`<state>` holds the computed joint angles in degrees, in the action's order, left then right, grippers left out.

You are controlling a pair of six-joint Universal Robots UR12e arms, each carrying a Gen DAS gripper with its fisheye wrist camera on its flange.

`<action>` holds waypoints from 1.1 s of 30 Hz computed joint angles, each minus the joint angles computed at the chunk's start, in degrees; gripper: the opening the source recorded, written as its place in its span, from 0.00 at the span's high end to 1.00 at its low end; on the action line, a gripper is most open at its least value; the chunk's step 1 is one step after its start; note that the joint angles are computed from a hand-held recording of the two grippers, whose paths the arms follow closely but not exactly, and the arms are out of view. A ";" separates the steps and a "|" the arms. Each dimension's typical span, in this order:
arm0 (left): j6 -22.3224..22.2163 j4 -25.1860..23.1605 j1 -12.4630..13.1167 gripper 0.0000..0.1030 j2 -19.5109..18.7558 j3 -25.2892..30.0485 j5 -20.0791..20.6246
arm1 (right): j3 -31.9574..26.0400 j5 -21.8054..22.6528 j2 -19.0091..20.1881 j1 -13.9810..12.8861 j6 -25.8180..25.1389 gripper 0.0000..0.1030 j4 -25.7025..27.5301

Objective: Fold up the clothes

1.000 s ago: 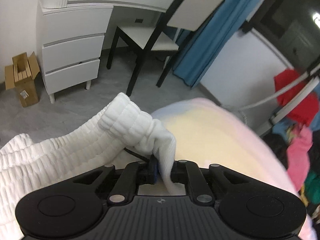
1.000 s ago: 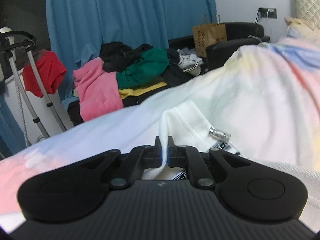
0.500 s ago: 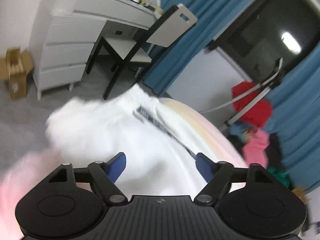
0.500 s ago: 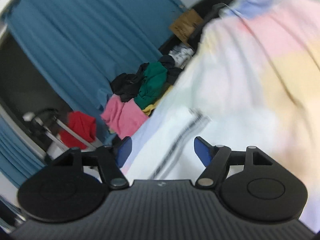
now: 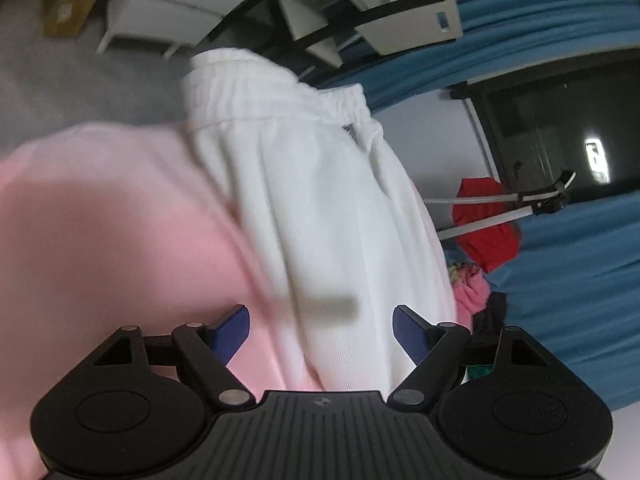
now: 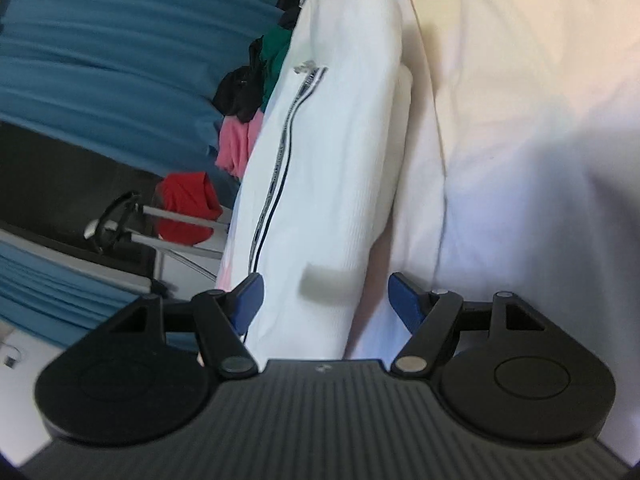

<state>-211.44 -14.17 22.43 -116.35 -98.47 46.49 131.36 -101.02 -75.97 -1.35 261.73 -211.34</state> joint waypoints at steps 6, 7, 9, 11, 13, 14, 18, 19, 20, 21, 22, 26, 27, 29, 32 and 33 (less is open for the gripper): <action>-5.05 8.18 -2.28 0.26 -4.16 3.22 4.58 | -4.04 -5.71 5.57 -0.63 -4.91 0.30 -5.00; -6.52 9.64 -2.48 0.34 -4.70 3.66 4.94 | -4.81 -7.56 6.26 -0.46 -6.26 0.30 -5.65; -10.69 12.13 -2.58 0.38 -5.53 4.30 4.99 | -6.37 -11.50 7.71 0.05 -8.95 0.38 -7.35; -12.60 12.41 -2.71 0.62 -5.88 4.73 5.77 | -7.80 -15.04 8.90 0.59 -10.87 0.52 -8.54; -13.19 11.67 -2.81 0.82 -5.97 5.00 6.73 | -8.54 -17.55 8.69 0.96 -10.77 0.79 -5.18; -13.82 12.77 -2.63 0.87 -6.11 4.96 6.41 | -8.72 -18.60 8.47 1.14 -10.65 0.80 -3.44; -14.59 16.57 -1.65 0.91 -5.05 3.69 5.47 | -8.65 -20.62 7.67 1.96 -11.36 0.85 -2.97; -14.36 16.75 -1.22 0.91 -4.37 3.24 4.73 | -8.21 -20.66 7.09 2.09 -11.57 0.86 -3.54; -14.53 16.69 -0.74 0.91 -3.64 2.77 3.85 | -7.75 -20.68 6.48 2.22 -11.82 0.86 -4.10; -14.54 16.56 -0.23 0.92 -2.91 2.29 2.88 | -7.40 -20.79 5.62 2.51 -12.81 0.86 -4.01; -13.95 16.22 0.34 0.92 -2.13 1.77 1.73 | -7.02 -21.01 4.75 2.83 -13.73 0.86 -3.90; -9.06 12.45 2.54 0.92 2.33 -1.05 0.16 | -3.73 -20.21 0.50 3.76 -10.16 0.87 -2.13; -7.93 11.01 3.26 0.92 3.49 -1.72 -0.30 | -2.74 -19.91 -0.56 4.04 -8.44 0.87 -1.40; -4.43 6.95 4.76 0.92 6.01 -2.96 -1.26 | -0.90 -19.19 -2.64 4.55 -5.15 0.87 0.29; 4.10 -0.25 7.18 0.92 10.35 -5.23 -2.58 | 0.91 -20.54 -5.00 6.18 -3.97 0.87 2.67; 7.77 -2.68 8.03 0.92 11.98 -6.24 -2.74 | 1.36 -21.51 -5.65 6.93 -4.21 0.87 3.40</action>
<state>-203.67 -16.85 30.46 -104.37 -104.71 43.76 132.72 -122.53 -81.62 5.58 257.52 -207.94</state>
